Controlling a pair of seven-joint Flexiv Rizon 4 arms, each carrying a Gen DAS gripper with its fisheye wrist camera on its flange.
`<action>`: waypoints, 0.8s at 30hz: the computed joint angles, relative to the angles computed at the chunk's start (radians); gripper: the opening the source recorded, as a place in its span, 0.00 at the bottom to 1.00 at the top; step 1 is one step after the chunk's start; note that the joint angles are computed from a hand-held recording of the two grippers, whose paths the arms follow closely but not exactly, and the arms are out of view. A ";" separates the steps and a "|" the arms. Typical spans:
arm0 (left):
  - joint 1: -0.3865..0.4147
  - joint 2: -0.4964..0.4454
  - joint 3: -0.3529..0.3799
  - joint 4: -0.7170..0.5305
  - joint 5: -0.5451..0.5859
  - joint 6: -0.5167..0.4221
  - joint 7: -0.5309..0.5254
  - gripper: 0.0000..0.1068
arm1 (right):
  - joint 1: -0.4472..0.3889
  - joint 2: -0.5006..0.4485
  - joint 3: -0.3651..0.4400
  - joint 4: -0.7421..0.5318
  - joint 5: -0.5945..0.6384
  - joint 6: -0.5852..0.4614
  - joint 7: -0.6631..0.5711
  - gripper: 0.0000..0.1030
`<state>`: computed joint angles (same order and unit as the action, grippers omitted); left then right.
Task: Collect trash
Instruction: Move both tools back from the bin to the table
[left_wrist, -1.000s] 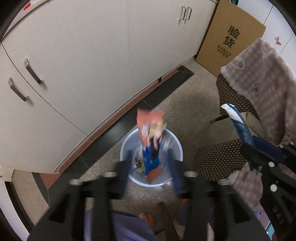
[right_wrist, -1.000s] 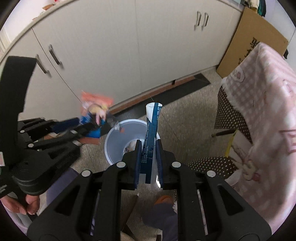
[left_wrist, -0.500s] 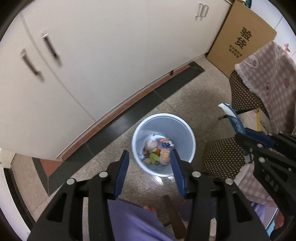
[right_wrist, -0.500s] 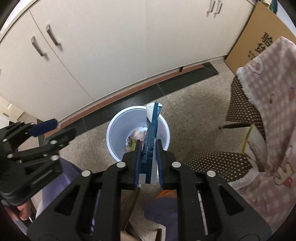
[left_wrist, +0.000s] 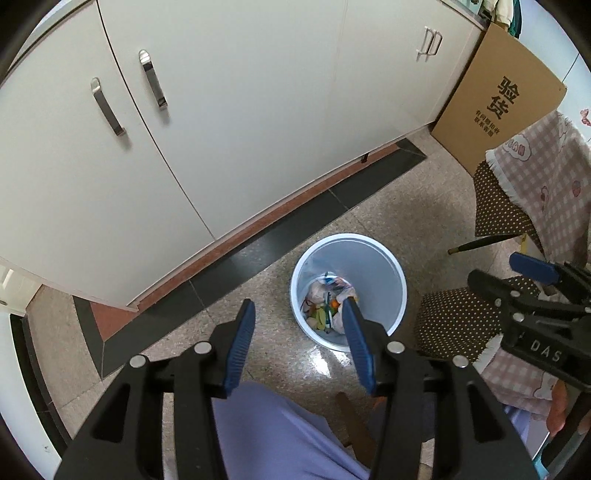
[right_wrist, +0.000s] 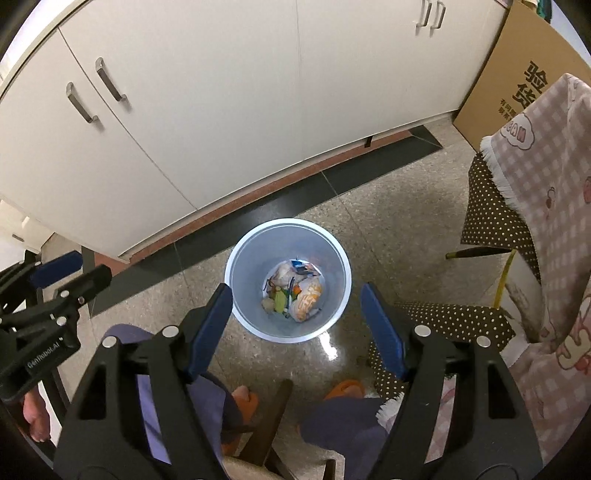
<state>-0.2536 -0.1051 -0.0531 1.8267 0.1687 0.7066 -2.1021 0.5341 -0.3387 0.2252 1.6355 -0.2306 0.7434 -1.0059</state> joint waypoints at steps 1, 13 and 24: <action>-0.001 0.001 -0.001 -0.003 0.002 -0.003 -0.001 0.45 | 0.001 0.005 -0.001 0.005 -0.006 0.000 0.001 0.69; -0.026 0.050 -0.022 -0.041 0.055 -0.011 -0.018 0.49 | -0.024 0.116 0.003 0.081 -0.044 0.081 -0.001 0.69; -0.063 0.077 -0.068 -0.145 0.131 -0.010 -0.030 0.54 | -0.091 0.291 0.003 0.181 -0.077 0.214 0.008 0.70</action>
